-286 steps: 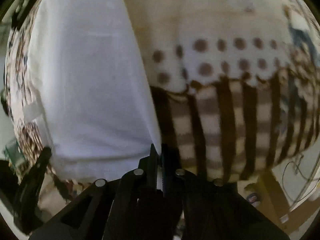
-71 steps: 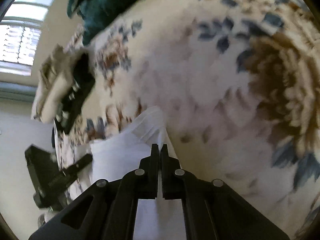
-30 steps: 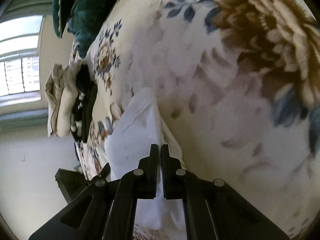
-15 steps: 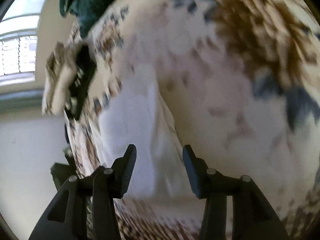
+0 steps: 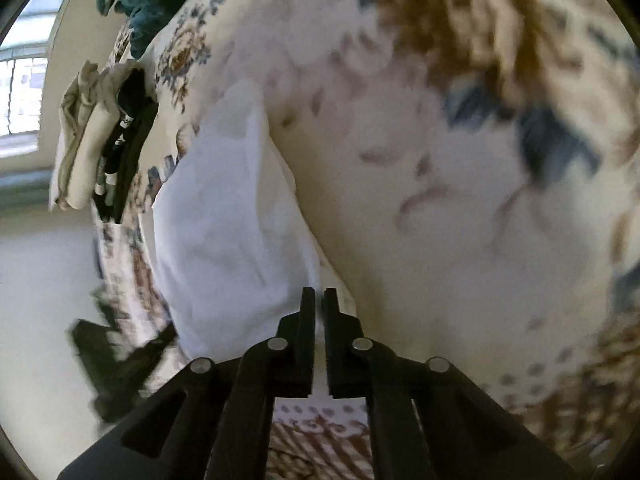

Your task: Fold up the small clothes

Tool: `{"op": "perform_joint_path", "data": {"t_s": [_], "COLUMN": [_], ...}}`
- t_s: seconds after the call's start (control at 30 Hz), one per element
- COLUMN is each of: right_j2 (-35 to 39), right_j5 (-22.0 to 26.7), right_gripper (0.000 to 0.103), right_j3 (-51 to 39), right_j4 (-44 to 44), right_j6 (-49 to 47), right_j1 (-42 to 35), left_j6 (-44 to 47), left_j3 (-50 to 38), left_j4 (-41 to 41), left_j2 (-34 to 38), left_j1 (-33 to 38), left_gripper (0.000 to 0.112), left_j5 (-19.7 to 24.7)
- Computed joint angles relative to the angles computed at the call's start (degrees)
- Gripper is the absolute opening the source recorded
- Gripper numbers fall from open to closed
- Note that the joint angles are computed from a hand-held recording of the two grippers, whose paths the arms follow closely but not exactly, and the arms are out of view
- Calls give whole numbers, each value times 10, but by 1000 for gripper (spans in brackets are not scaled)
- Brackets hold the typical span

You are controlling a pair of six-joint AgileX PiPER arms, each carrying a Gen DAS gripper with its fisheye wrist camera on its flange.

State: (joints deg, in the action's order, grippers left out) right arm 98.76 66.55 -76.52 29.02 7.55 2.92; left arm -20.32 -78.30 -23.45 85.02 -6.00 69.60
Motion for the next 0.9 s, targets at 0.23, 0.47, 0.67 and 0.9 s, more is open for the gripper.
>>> {"op": "perform_joint_path", "data": {"t_s": [0.23,0.47,0.67,0.9], "right_j2": [71,103,76,207], "right_j5": [14,-32,-30,10], "right_gripper": [52,46,46,46], "right_j3": [-65,-45,-41,-219], "right_j4": [178,87,55,168], "right_j6": [-51,-1,-1,-45], "right_j1": [47,41,-23,25], "left_j6": [19,46,14,34], "left_j3": [-81,19,-54,-243], "left_j4": [-49,-57,-7,12], "left_j2": [90,102,103,265], "left_j1": [-54,-33,-45,-51], "left_gripper": [54,56,54,55], "left_j5": [-41,-74,-45,-29]}}
